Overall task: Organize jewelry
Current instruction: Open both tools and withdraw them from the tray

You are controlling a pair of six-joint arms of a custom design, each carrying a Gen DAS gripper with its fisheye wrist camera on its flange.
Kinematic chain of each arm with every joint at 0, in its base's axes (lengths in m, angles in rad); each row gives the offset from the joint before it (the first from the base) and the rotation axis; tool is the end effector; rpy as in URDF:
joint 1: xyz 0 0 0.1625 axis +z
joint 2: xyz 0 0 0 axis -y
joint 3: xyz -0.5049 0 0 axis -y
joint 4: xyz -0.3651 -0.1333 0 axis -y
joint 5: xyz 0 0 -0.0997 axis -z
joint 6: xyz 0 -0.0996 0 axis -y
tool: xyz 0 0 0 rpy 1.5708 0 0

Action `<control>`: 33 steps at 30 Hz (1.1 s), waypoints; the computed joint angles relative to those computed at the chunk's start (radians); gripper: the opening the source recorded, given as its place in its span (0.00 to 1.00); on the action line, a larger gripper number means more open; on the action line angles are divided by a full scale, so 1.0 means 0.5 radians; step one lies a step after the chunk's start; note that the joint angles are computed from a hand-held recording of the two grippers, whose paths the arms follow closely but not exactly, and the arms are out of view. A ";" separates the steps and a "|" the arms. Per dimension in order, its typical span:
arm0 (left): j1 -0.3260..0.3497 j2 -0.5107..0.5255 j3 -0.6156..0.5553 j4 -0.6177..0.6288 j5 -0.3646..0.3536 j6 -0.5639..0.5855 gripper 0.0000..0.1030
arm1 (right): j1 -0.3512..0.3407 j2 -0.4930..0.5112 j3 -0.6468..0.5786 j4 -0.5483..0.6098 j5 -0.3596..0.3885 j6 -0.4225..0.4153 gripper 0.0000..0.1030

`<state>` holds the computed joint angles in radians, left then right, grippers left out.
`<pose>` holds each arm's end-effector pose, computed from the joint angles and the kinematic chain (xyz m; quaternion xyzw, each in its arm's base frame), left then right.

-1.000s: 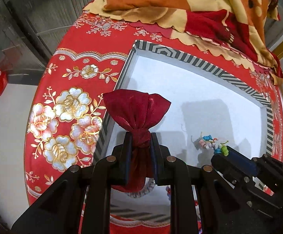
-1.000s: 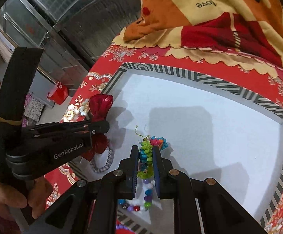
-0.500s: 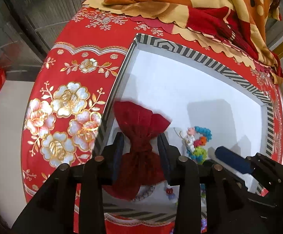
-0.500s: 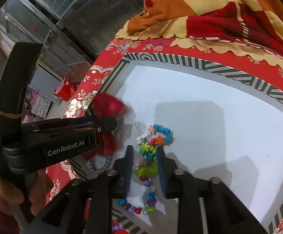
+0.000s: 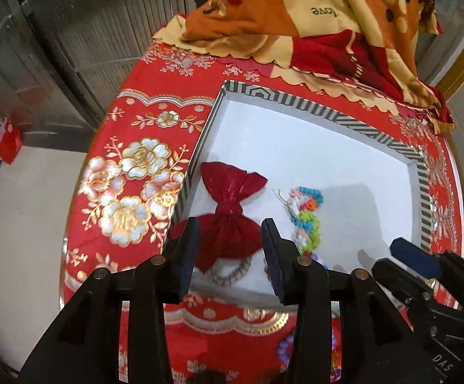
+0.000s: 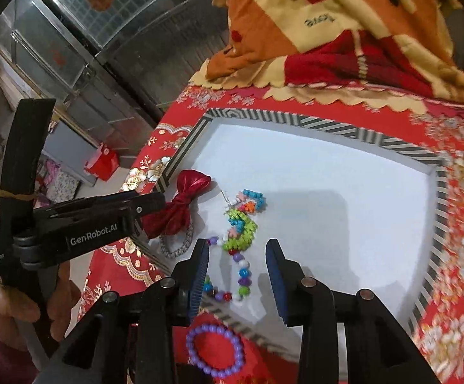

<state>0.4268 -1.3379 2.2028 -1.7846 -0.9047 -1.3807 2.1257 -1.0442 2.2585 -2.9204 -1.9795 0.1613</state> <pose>-0.2700 -0.3368 0.2532 -0.0019 0.9015 -0.2034 0.3820 0.3390 -0.3691 0.1797 0.1776 -0.9608 0.1330 0.1664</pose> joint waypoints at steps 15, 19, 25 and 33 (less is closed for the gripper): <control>-0.435 -0.072 0.067 0.236 -0.131 -0.326 0.38 | 0.258 -0.229 0.177 0.144 -0.228 0.316 0.39; -0.530 -0.107 0.093 0.279 -0.183 -0.389 0.38 | 0.329 -0.281 0.223 0.194 -0.267 0.396 0.39; -0.668 -0.150 0.121 0.382 -0.254 -0.495 0.38 | 0.413 -0.342 0.284 0.247 -0.304 0.532 0.39; -0.796 -0.207 0.152 0.437 -0.350 -0.572 0.38 | 0.513 -0.379 0.331 0.340 -0.337 0.691 0.40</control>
<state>0.0289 -1.4414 2.2790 -1.5662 -1.0795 -1.6667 2.3820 -1.2335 2.4241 -2.7503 -2.1479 0.5066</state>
